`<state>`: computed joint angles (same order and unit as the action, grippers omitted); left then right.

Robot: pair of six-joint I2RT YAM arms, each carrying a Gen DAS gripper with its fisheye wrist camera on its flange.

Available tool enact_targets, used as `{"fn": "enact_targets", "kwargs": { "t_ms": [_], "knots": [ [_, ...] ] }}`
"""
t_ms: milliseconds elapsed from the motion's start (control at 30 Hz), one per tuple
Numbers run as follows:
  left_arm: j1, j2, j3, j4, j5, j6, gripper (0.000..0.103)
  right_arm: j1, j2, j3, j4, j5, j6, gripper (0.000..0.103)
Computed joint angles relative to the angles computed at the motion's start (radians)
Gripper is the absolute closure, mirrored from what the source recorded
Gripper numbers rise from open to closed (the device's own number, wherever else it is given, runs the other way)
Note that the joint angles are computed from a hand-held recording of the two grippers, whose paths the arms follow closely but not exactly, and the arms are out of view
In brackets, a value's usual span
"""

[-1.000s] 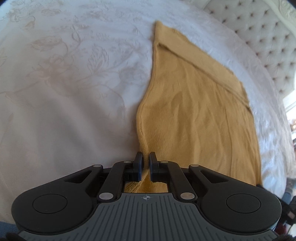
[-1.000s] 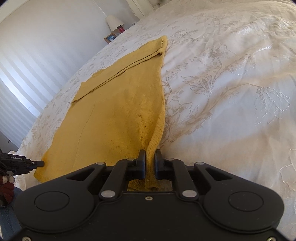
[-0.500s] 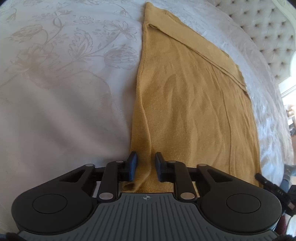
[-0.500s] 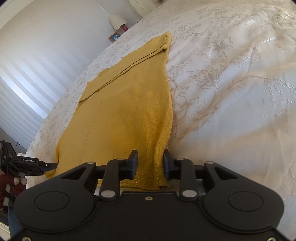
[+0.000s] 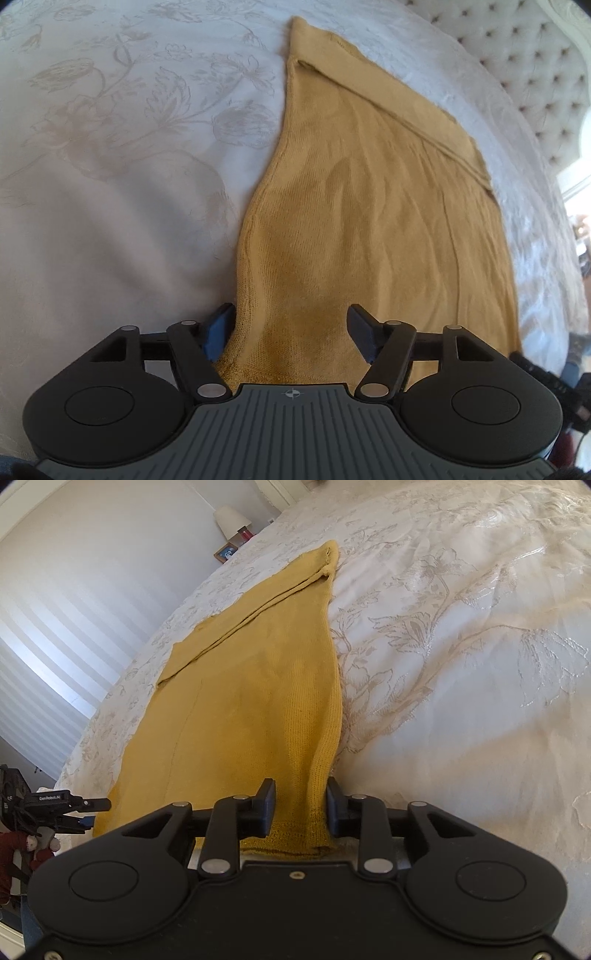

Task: Fold small clothes
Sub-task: 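Lift the hem with both grippers and fold it up toward the collar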

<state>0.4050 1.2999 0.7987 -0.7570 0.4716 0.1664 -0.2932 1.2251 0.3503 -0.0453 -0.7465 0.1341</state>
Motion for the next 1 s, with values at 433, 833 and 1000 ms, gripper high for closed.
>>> {"fn": "enact_targets", "kwargs": {
  "t_ms": [433, 833, 1000],
  "knots": [
    [0.113, -0.075, -0.040, 0.037, 0.213, 0.034, 0.100, -0.055, -0.016, -0.009, 0.020, -0.099, 0.050, 0.089],
    [0.165, -0.091, -0.055, 0.088, 0.304, -0.017, 0.100, -0.150, -0.008, 0.028, -0.109, -0.111, -0.017, 0.092],
    [0.178, -0.085, -0.031, 0.106, 0.355, -0.025, 0.100, -0.174, -0.001, 0.048, -0.021, -0.210, 0.109, 0.092]
  ]
}}
